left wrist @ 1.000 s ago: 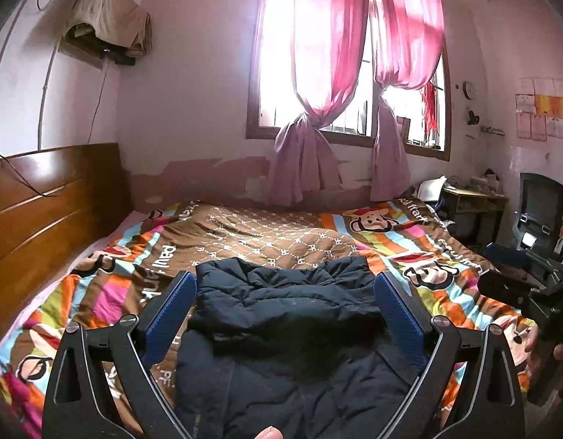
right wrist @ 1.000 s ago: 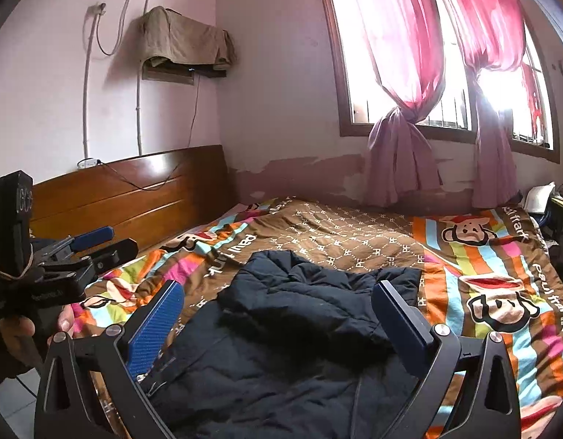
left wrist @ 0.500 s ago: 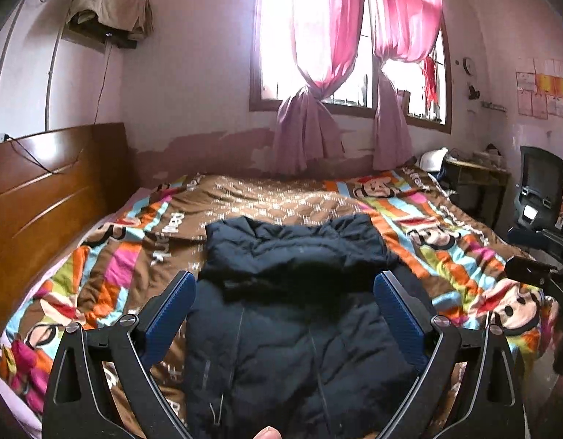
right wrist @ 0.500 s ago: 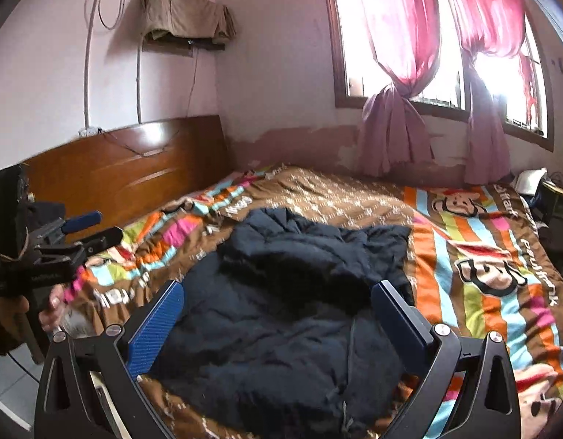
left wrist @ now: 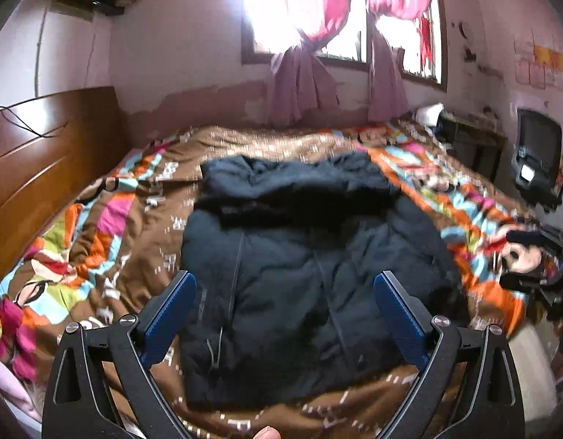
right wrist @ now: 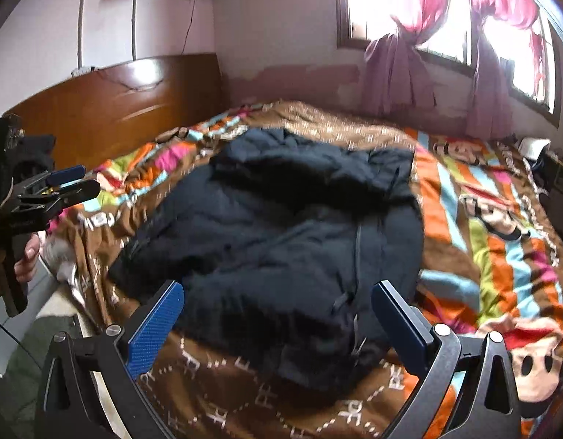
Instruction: Fold large clothes
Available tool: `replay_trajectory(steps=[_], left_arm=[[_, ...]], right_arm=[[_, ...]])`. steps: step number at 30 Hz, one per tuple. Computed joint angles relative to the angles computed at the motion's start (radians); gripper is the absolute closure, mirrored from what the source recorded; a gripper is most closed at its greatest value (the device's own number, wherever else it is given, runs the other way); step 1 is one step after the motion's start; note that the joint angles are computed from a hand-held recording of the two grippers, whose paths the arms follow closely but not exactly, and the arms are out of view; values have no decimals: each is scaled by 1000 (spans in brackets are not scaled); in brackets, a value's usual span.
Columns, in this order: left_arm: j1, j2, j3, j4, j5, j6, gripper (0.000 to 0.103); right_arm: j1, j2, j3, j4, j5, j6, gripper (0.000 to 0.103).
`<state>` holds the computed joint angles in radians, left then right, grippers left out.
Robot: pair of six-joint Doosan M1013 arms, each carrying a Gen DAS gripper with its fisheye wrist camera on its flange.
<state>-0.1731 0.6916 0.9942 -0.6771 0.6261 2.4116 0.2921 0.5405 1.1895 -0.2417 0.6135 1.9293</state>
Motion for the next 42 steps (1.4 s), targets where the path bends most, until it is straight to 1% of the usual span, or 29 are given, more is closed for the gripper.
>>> replay_trajectory(steps=[2,4,6,8,12,16,19,23,29,33,34,36,37,39,41,42], left_arm=[[-1,3,14,41,8,1,7],[-1,6,30,84,14,-7,7],[0,7,48,105,13,-18,7],[0,13,53,131,27,-41,7],[-2,34,41,207,63,-87,7],[-11,62,22,304,118,-124,7],[-18,72,24,358,122,-142,7],[-20,86,13,386,133,-166,7],[-20,108,-15,412,163,-212,7],[-17,107,-16,396,161,-207,7],[-15,106,-14,384,162,-198,7],[-13,105,-14,367,165,-182,7],[-11,103,-13,346,170,-161,7],[-5,96,-3,278,177,-90,7],[-5,79,24,232,149,-11,7],[-9,70,42,226,126,17,7]], right_arm=[[2,12,-4,30,28,-29,0],[8,29,-12,34,65,-44,0],[14,44,-20,25,95,-45,0],[21,65,-35,10,136,-50,0],[32,94,-48,-47,181,-42,0],[39,120,-54,-127,218,-31,0],[46,141,-62,-213,249,-3,0],[61,169,-75,-348,300,44,0],[72,195,-85,-516,310,143,0],[62,208,-120,-548,315,171,0],[54,210,-135,-532,310,167,1],[41,214,-170,-458,300,130,1],[27,215,-193,-387,290,94,1],[5,219,-244,-252,296,24,1],[-23,234,-320,-102,317,-50,1],[-31,243,-352,-55,333,-71,1]])
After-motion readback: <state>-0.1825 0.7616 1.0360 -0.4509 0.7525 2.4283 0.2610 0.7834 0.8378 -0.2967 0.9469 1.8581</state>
